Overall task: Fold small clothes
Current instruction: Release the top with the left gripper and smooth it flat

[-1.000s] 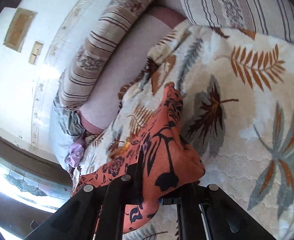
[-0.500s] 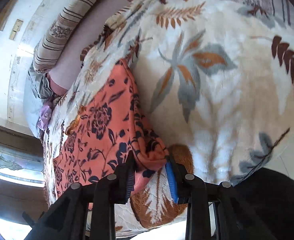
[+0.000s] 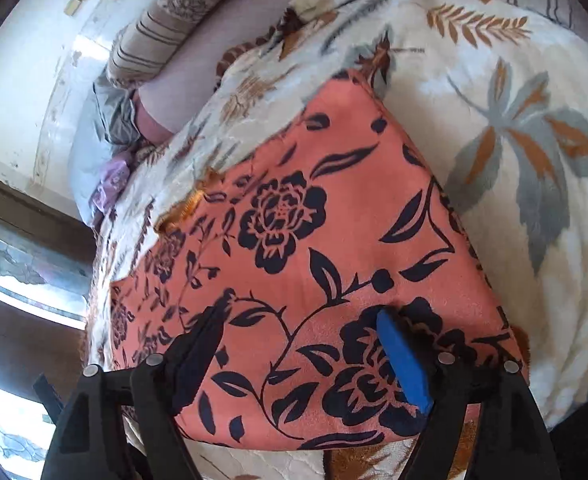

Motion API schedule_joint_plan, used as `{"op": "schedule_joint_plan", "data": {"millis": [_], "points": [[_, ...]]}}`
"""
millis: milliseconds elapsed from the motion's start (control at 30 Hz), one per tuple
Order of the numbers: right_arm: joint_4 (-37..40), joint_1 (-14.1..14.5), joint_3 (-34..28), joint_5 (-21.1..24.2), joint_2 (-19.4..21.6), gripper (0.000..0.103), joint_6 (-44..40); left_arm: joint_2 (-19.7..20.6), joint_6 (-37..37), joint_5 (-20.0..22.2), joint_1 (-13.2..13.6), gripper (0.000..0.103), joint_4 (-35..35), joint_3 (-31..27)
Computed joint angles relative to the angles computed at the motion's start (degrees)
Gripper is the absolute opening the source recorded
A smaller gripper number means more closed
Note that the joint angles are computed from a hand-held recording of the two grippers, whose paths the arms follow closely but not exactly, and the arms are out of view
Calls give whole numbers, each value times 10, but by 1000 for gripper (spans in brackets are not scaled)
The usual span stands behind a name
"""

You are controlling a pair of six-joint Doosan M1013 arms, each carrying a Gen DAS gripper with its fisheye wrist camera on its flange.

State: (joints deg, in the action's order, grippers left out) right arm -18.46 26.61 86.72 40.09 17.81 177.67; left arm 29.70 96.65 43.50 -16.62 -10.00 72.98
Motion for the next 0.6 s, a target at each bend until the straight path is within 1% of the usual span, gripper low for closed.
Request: {"op": "schedule_joint_plan", "data": {"millis": [33, 100, 133, 167, 200, 233, 267, 300, 333, 367, 400, 467, 500, 600], "points": [[-17, 3, -8, 10, -1, 82, -2, -6, 8, -10, 3, 67, -19, 4], [-40, 5, -17, 3, -4, 82, -12, -17, 32, -41, 11, 68, -66, 16], [-40, 5, -16, -2, -6, 82, -19, -18, 41, -45, 13, 74, -77, 19], [-36, 3, -14, -7, -6, 83, -19, -14, 39, -39, 13, 78, -73, 18], [-23, 0, -11, -5, -2, 83, -22, -6, 23, -22, 12, 78, -50, 12], [6, -7, -7, 6, 1, 83, -35, 4, -2, 1, 9, 78, -10, 4], [47, -15, 0, 19, 6, 83, -46, 14, -14, 8, 8, 81, 18, -4], [59, -19, 13, 1, 2, 81, -38, 16, -19, 13, 9, 81, 15, -7], [41, -18, 19, -9, -5, 81, -21, 13, -21, 15, 14, 81, -4, -6], [44, -19, 10, 3, -6, 81, -30, 9, -28, 15, 16, 81, -13, -7], [42, -19, 0, 14, -5, 81, -40, 4, -26, 2, 17, 81, -24, -5], [22, -19, -19, 18, -2, 81, -53, -3, 2, -24, 15, 81, -47, -6], [23, -22, -28, 17, 0, 81, -68, -3, 17, -30, 13, 81, -60, -10], [60, -39, -47, -3, 11, 81, -119, 6, 57, -22, 6, 81, -97, -33]]}}
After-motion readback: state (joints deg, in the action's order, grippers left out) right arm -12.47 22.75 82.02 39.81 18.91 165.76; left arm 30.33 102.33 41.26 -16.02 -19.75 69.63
